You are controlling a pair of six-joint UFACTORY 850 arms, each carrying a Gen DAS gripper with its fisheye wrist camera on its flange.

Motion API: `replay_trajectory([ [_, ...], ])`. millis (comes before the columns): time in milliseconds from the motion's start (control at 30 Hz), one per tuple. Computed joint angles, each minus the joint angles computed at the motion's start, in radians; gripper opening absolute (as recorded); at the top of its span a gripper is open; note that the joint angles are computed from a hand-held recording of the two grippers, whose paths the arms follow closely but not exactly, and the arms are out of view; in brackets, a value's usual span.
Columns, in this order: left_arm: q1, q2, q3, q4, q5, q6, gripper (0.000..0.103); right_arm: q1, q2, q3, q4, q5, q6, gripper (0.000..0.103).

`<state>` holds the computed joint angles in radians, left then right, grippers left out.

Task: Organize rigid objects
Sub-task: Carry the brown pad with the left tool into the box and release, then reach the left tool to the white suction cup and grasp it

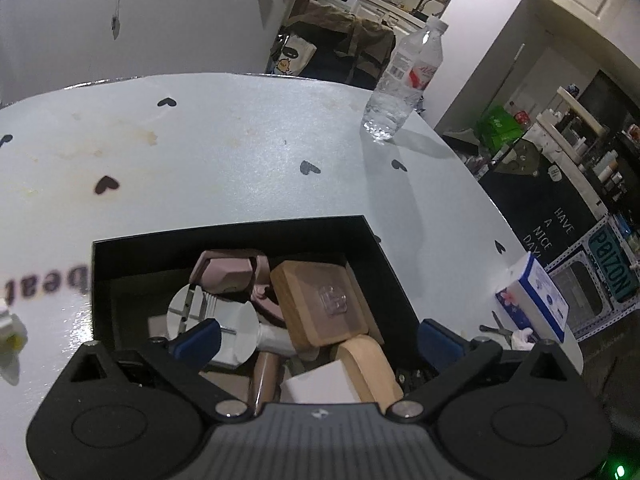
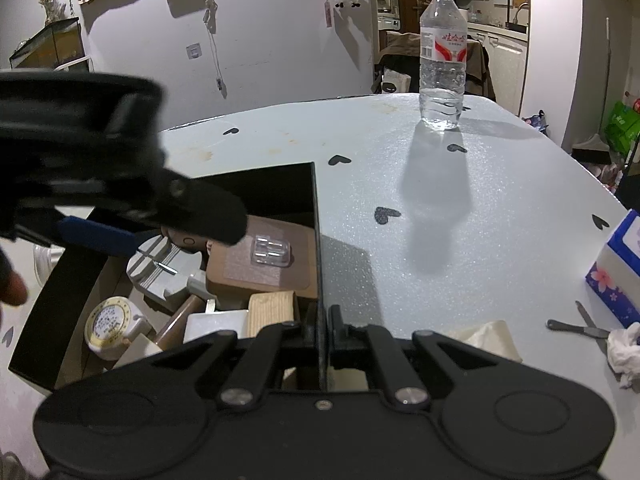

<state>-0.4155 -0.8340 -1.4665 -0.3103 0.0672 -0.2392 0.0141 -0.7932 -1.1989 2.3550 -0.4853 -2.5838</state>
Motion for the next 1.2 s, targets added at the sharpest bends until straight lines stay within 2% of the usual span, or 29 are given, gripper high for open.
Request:
replay_trajectory([
  [133, -0.001, 0.055, 0.074, 0.149, 0.051, -0.119, 0.103, -0.002, -0.001, 0.0, -0.006, -0.003, 0.005, 0.004],
  [200, -0.004, 0.093, 0.129, 0.097, 0.096, -0.044, 0.103, -0.003, -0.001, -0.001, -0.008, -0.004, 0.005, 0.004],
  [333, 0.002, 0.165, 0.232, 0.161, 0.172, -0.039, 0.103, -0.003, -0.002, -0.002, -0.01, -0.004, 0.004, 0.004],
  [500, 0.012, 0.232, 0.333, -0.023, 0.247, 0.181, 0.103, -0.003, -0.002, -0.002, -0.008, -0.004, 0.003, 0.004],
  [733, 0.058, 0.272, 0.434, -0.187, 0.344, 0.332, 0.103, 0.0, 0.0, -0.001, 0.001, -0.001, -0.001, 0.004],
  [867, 0.096, 0.263, 0.457, -0.221, 0.373, 0.326, 0.103, 0.001, 0.0, -0.002, 0.0, 0.004, 0.003, 0.004],
  [1100, 0.103, 0.2, 0.442, -0.496, 0.483, 0.613, 0.101, 0.001, -0.001, -0.005, -0.012, 0.009, 0.015, 0.004],
  [1167, 0.108, 0.179, 0.438, -0.482, 0.505, 0.647, 0.097, 0.002, -0.001, -0.008, -0.013, 0.015, 0.016, 0.004],
  [1200, 0.112, 0.169, 0.433, -0.479, 0.509, 0.664, 0.091, 0.003, -0.002, -0.01, -0.013, 0.019, 0.017, 0.004],
])
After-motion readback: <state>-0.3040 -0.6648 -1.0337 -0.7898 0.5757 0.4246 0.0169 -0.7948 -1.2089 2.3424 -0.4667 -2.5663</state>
